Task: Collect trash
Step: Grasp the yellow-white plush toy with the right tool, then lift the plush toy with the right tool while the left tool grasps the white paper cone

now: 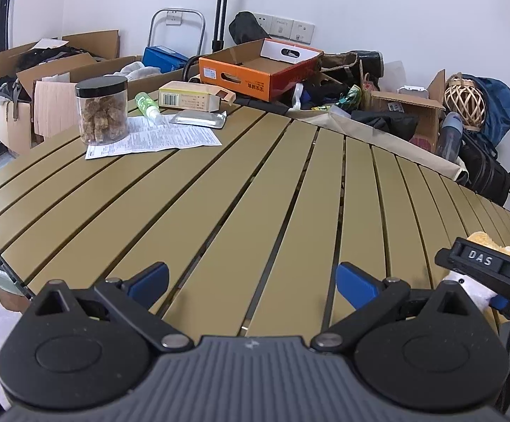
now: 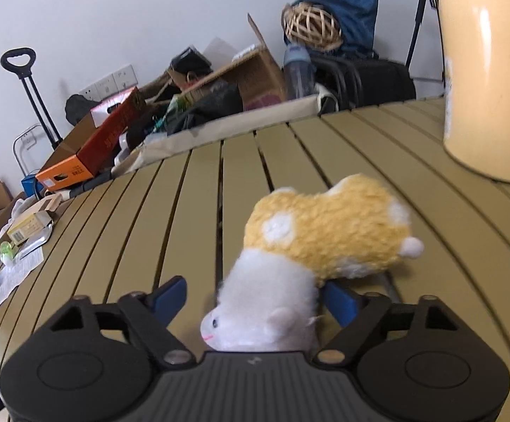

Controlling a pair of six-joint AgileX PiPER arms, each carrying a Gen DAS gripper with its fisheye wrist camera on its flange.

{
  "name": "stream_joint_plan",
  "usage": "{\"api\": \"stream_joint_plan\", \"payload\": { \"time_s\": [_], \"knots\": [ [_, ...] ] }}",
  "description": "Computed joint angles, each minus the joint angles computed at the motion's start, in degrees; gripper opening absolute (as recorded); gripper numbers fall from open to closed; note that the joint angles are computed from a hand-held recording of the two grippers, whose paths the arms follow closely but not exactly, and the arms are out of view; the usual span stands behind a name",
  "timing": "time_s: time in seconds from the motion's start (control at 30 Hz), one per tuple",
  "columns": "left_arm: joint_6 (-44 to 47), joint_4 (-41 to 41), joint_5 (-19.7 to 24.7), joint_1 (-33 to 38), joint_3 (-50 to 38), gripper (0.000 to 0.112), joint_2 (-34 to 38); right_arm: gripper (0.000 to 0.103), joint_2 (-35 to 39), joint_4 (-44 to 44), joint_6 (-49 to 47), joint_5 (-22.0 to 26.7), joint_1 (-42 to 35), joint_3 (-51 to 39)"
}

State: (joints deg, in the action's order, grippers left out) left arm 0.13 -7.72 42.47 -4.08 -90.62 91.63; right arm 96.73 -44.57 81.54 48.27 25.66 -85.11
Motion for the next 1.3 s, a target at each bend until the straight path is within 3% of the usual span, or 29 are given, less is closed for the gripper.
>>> {"api": "stream_joint_plan", "payload": {
  "time_s": [0.1,0.23,0.43,0.77,1.3],
  "knots": [
    [-0.13,0.45,-0.3,-0.12,0.15,0.103,0.01,0.066,1.07,-0.67,-0.96,1.36,0.52,-0.93],
    [-0.65,0.94,-0.1,-0.29,0.15,0.103,0.06,0.056,-0.21,-3.14,1.37,-1.76,1.01,1.92],
    [-0.28,1.37,-1.23,-0.77,1.2,0.103,-0.74,0.048,-0.7,-5.28,1.19,-2.09,2.06,2.85],
    [-0.22,0.82,-1.65,-1.96,1.39,0.103,-0.55,0.045,-7.59,-10.23,6.51,-4.45,3.86,10.48],
    [-0.28,0.95,-4.88,-10.0,6.56,0.103,-3.43,0.045,-28.85,-20.55,20.56,7.01,10.44,29.06]
  ]
}}
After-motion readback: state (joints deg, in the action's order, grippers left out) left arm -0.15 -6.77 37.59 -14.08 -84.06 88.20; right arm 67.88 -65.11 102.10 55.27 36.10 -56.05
